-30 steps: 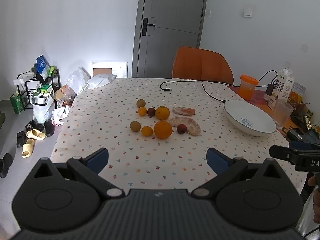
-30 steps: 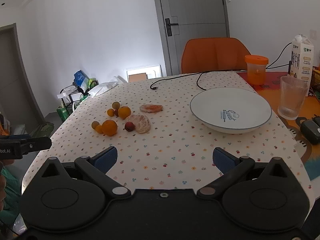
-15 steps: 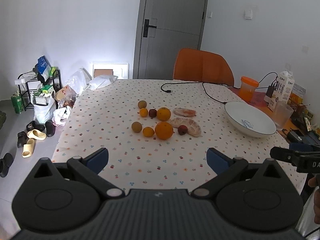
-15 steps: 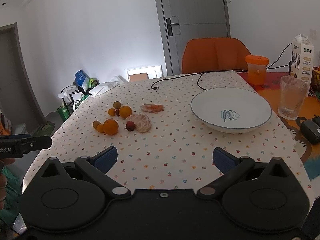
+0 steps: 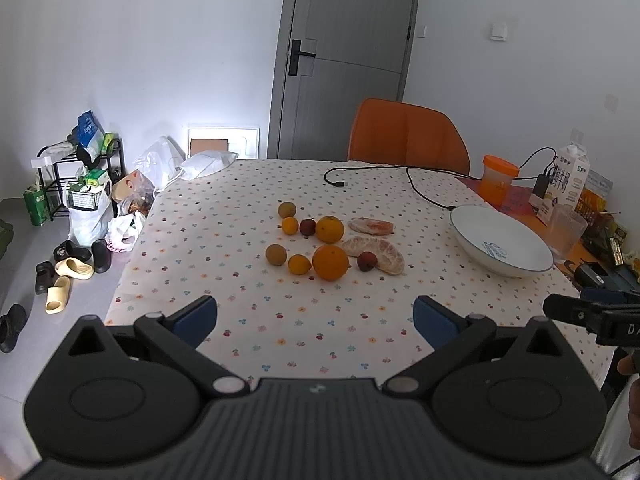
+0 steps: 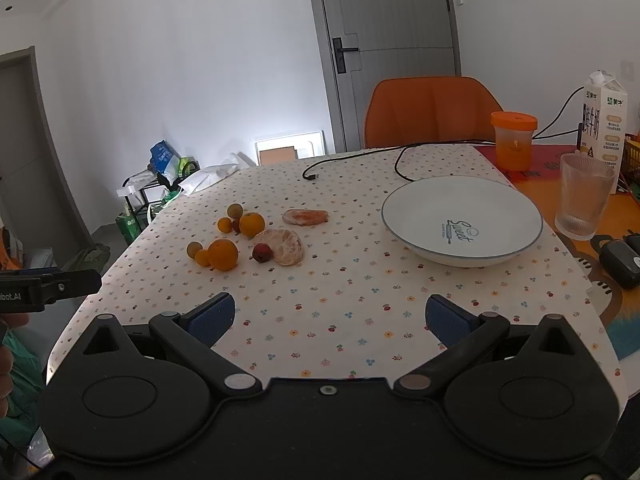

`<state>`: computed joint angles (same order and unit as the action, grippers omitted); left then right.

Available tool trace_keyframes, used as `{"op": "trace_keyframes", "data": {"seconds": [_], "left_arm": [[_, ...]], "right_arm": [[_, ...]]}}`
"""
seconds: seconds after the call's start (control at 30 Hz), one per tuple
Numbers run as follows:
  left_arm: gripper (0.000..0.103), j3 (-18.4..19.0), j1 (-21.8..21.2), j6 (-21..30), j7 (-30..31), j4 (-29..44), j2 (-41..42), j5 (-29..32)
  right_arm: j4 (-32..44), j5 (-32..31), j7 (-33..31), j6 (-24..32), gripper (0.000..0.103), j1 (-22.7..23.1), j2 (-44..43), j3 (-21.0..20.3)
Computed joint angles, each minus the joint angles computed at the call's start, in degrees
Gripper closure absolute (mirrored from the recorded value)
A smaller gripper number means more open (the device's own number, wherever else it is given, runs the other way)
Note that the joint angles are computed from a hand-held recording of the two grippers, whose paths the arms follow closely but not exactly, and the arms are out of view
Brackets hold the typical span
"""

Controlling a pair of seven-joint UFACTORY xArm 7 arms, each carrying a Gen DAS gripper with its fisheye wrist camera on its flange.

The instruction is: Organize fruits

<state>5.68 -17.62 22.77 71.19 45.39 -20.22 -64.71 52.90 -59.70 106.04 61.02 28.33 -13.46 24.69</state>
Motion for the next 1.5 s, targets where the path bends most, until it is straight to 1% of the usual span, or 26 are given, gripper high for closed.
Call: {"op": "trace_keyframes", "data": {"seconds": [0.77, 1.2, 1.4, 1.5], "left_arm": [[0.000, 0.05, 0.20, 0.20, 0.35, 0.03, -0.15, -0.33], [0.000, -0.10, 0.31, 0.35, -0.64, 0.32, 0.01, 0.51], [0.000, -0.24, -0.11, -0.17, 0.36, 1.32, 1.29, -1.01], [0.000, -0.77, -0.16, -0.55, 0.95, 2.42, 2.89, -2.07]], "right_arm": [[-0.15, 0.01, -0.26, -0.13, 0.000, -0.17, -0.60, 0.27], [-0.66, 0.24, 0.08, -0.68, 0.000, -0.30, -0.69, 0.23], [-0.93, -0.06, -0.44, -1.20, 0.000, -0.82, -0.55, -0.21], [-1.46, -0.39, -0.69, -2.84, 0.000, -1.19, -0.76, -0.77]]}}
